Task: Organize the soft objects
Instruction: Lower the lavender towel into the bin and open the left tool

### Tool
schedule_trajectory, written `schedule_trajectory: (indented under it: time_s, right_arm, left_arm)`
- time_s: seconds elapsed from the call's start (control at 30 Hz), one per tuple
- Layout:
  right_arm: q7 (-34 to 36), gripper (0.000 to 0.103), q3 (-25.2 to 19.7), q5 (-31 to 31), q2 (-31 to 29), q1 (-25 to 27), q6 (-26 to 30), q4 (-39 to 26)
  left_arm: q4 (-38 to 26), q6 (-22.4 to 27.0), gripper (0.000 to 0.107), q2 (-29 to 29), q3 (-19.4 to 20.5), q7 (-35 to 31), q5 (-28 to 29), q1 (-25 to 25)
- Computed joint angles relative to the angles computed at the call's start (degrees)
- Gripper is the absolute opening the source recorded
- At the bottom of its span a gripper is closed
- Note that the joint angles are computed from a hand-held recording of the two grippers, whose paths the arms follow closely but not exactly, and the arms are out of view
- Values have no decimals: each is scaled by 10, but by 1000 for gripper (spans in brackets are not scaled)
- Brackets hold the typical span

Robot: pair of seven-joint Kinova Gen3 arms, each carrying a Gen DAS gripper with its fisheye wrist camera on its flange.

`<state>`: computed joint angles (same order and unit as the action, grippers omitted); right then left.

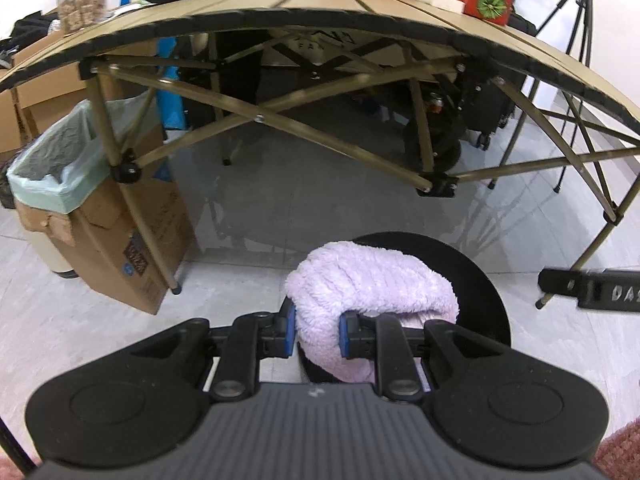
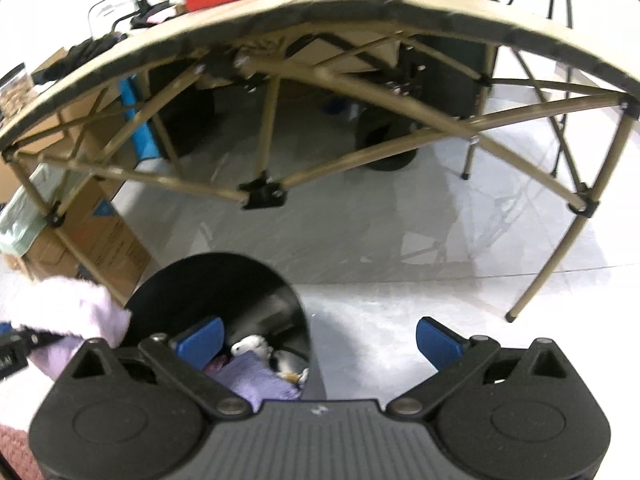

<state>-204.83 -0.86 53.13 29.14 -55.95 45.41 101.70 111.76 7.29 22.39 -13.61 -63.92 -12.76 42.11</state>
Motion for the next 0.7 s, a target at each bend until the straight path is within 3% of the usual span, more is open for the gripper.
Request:
schedule_trajectory:
  time_s: [0.17, 0.6, 0.7]
  right_arm:
    - [-40, 103, 2, 16, -17, -8, 13, 19]
    - [-53, 103, -16, 13, -19, 13, 36, 22]
    - [-49, 103, -17, 9, -16, 18, 32, 24]
  left_arm:
    - [-26, 12, 20, 24, 27, -14, 1, -7]
    - [-102, 54, 20, 99, 92, -52, 14, -31]
    - [-124, 84, 24, 110, 108, -58, 21, -41]
